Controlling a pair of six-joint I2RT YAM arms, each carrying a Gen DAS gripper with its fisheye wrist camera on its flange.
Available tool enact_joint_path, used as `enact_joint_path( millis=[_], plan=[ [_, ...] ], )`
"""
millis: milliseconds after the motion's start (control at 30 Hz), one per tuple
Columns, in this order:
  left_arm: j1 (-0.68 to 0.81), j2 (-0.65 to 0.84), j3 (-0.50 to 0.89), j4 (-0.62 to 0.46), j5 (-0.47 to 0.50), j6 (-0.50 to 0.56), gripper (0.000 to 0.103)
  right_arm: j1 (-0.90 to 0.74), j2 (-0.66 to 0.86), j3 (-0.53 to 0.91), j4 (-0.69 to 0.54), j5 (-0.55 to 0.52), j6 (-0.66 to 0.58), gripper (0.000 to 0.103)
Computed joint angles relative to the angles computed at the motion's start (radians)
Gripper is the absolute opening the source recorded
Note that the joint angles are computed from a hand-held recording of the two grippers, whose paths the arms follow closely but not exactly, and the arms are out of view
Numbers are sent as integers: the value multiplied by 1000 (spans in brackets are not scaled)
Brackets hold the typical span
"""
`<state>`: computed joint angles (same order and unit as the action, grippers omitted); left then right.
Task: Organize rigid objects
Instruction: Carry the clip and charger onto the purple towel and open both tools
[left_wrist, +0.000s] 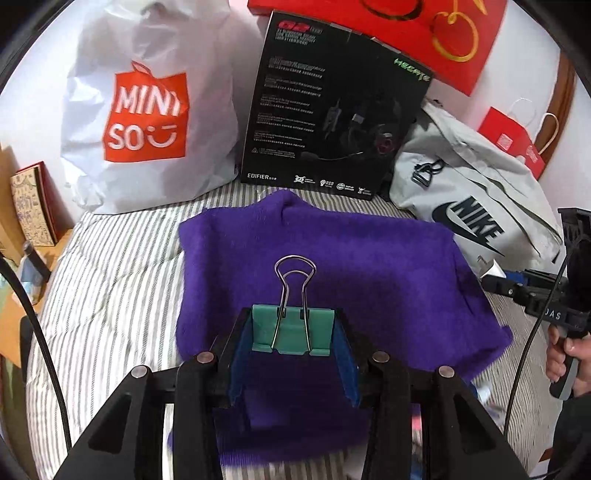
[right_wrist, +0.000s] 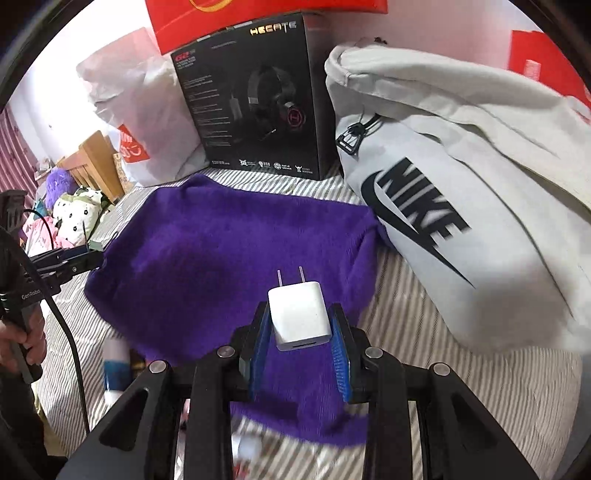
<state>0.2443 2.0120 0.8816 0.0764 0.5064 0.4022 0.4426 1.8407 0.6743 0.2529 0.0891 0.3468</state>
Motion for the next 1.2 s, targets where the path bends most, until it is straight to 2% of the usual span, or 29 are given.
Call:
enact_joint_path(
  millis=[300, 567, 700, 1000, 1167, 1200],
  plan=[
    [-89, 160, 193, -42, -52, -68, 40, -38, 210, 231, -64, -21, -53, 31],
    [-153, 266, 351, -141, -137, -82, 40, -71, 361, 406, -155, -35, -72, 31],
    [-167, 286, 367, -153, -167, -79, 40, -73, 405, 472, -219, -42, -77, 31],
    [-196, 277, 349, -132, -227, -60, 41, -55, 444, 529, -260, -25, -109, 33],
    [-193, 257, 319, -146, -231, -43, 59, -39, 438, 513, -255, -19, -147, 44],
    [-193, 249, 303, -139, -237, -38, 60, -32, 435, 509, -259, -12, -145, 46]
  ],
)
